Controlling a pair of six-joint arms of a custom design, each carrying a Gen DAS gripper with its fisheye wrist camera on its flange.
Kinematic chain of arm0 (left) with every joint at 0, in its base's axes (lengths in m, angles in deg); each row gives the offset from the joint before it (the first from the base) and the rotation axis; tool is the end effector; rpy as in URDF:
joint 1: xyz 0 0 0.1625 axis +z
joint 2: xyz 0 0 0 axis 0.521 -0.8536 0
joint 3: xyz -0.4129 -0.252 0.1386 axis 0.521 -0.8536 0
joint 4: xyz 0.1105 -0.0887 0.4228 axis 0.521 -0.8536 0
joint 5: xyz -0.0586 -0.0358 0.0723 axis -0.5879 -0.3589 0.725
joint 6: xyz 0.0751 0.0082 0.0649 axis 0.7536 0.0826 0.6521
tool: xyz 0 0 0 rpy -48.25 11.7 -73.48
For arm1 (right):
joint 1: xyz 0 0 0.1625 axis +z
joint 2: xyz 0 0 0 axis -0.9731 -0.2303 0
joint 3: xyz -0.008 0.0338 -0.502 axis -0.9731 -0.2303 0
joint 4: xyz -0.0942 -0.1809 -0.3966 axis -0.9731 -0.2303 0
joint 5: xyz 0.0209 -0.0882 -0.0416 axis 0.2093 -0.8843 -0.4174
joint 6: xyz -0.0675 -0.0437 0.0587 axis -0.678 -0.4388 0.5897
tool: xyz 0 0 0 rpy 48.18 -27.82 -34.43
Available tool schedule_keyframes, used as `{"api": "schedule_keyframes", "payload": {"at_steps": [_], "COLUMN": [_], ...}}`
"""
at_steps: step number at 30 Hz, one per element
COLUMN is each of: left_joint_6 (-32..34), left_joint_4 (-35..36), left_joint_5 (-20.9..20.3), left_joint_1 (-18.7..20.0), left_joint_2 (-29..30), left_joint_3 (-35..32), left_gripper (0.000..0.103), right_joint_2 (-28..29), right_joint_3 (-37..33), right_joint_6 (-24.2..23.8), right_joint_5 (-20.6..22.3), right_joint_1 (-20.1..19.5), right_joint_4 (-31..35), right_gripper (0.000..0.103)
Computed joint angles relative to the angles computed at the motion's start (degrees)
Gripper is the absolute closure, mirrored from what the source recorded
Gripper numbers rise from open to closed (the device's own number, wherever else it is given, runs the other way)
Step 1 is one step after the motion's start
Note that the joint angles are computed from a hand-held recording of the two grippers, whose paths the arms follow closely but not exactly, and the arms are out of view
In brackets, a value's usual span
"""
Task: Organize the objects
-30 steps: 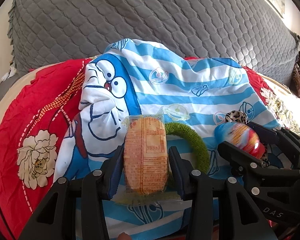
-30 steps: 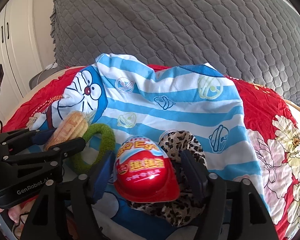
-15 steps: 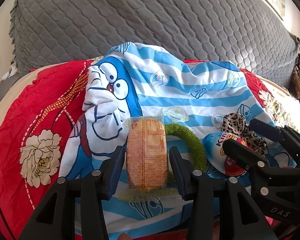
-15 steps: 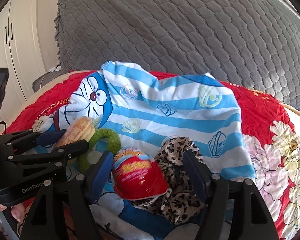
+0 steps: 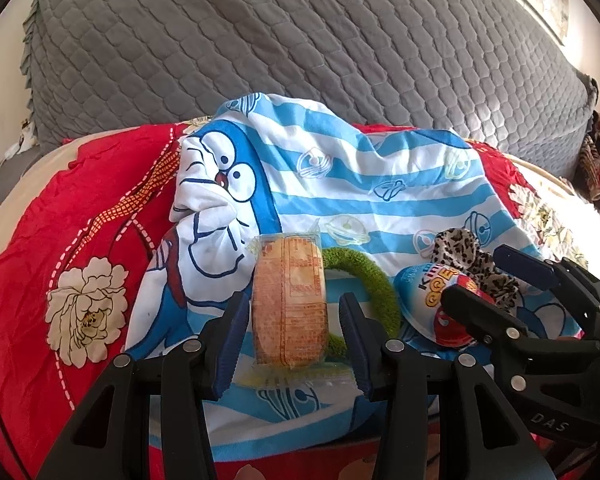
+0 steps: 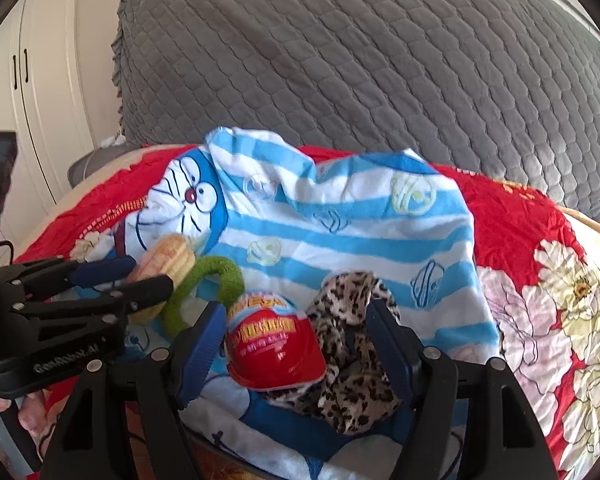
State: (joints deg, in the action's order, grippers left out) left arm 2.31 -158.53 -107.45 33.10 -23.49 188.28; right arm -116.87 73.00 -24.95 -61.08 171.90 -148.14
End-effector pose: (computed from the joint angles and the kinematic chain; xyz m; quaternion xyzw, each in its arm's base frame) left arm -0.0913 -0.6876 0.1064 0.0393 0.8510 -0.3903 0.3492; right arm 0.1796 -0.7206 0.0088 0.3987 -0.8567 0.2557 0.2042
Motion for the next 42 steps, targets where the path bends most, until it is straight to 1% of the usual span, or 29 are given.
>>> {"api": "schedule_keyframes", "payload": {"at_steps": [4, 9, 12, 13, 17, 23, 29, 30, 34, 36, 42], "left_joint_6": [-1.88, -2.31, -4.34, -4.48, -3.71, -5.30, -7.19, -8.06, -9.40, -9.30, -10.91], "left_joint_4": [1.65, -0.88, -0.89, -1.58, -2.52, -2.38, -2.14, -1.70, -1.03, -1.31, 0.07], "left_joint_5": [-0.53, 0.45, 0.90, 0.86, 1.54, 1.64, 2.80, 2.85, 3.46, 3.96, 4.76], "left_joint_1": [-0.28, -1.49, -2.09, -2.32, -3.24, -4.64, -6.55, -6.87, -8.65, -9.84, -12.52], "left_joint_2": [-0.87, -1.19, -1.86, -2.01, -2.47, -4.28, -5.89, -6.23, -7.23, -7.68, -9.05], "left_joint_3": [1.00, 3.25, 4.57, 5.06, 6.39, 8.90, 11.36, 11.69, 13.05, 13.83, 15.50], "left_gripper": [0.054, 0.054, 0.054, 0.054, 0.054, 0.054, 0.053, 0.053, 0.053, 0.053, 0.053], "right_joint_2": [-0.66, -1.79, -2.28, -2.35, -2.85, -3.68, -6.28, -6.90, -9.69, -11.12, -13.75], "right_joint_3": [0.73, 2.48, 2.95, 3.07, 4.26, 5.48, 7.92, 8.53, 11.21, 12.57, 15.16], "right_joint_6": [0.15, 0.27, 0.41, 0.47, -0.21, -0.11, 1.45, 1.65, 1.90, 2.09, 2.92], "right_joint_5": [-0.16, 0.26, -0.97, -2.20, -3.65, -6.94, -7.82, -8.49, -8.12, -7.53, -7.53], "right_joint_1": [0.00, 0.13, 0.51, 0.77, 1.24, 2.14, 3.01, 3.36, 4.31, 4.80, 6.05], "right_joint_4": [0.24, 0.35, 1.76, 2.14, 1.36, 1.40, 1.33, 1.15, 0.18, -0.32, -1.47], "right_gripper": [0.031, 0.031, 0.031, 0.031, 0.031, 0.031, 0.031, 0.031, 0.031, 0.028, 0.027]}}
